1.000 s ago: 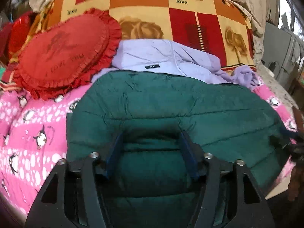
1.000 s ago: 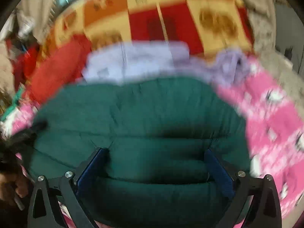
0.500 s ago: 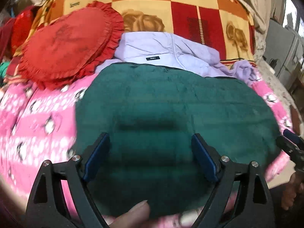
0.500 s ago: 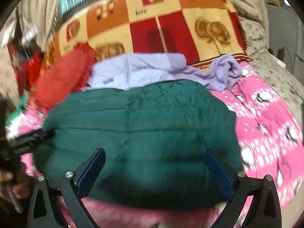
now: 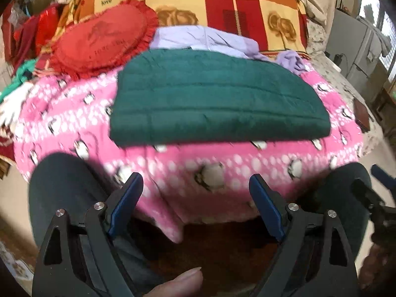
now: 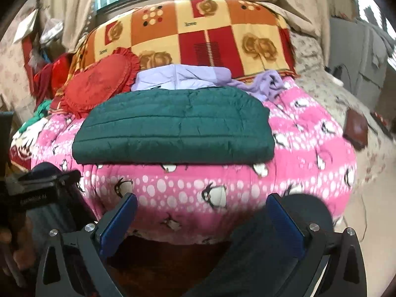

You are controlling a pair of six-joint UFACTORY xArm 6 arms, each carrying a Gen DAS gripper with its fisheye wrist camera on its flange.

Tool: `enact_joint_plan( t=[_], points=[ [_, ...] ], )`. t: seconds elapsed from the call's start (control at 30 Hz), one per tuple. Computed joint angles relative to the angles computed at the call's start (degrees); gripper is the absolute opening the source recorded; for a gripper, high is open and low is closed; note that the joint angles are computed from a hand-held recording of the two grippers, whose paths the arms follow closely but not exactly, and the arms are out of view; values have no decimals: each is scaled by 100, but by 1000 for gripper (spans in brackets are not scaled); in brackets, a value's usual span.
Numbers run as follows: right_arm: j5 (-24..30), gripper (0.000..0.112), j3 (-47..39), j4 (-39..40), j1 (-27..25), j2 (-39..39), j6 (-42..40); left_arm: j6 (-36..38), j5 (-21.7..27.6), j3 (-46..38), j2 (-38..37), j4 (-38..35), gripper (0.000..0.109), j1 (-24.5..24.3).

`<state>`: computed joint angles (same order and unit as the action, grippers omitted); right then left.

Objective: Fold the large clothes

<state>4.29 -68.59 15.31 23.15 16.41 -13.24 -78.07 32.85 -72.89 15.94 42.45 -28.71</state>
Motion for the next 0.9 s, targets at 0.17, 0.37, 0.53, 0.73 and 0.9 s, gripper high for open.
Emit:
enact_joint_plan(
  t=[0.17, 0.37, 0.53, 0.73, 0.9],
  points=[
    [99, 103, 108, 470, 42, 2, -264, -11, 294, -127, 2, 58, 88, -136],
    [-124, 103, 275, 575, 137, -124, -545, -138, 357, -111, -64, 241, 88, -165],
    [-192, 103, 296, 664, 177, -138, -691, -127, 400, -159, -43, 239, 88, -209],
    [-194, 103, 304, 567, 175, -139, -596, -94, 367, -177, -23, 218, 88, -210],
    [-183, 103, 266, 596, 169, -118, -662, -86, 369, -195, -8, 176, 88, -208]
  ],
)
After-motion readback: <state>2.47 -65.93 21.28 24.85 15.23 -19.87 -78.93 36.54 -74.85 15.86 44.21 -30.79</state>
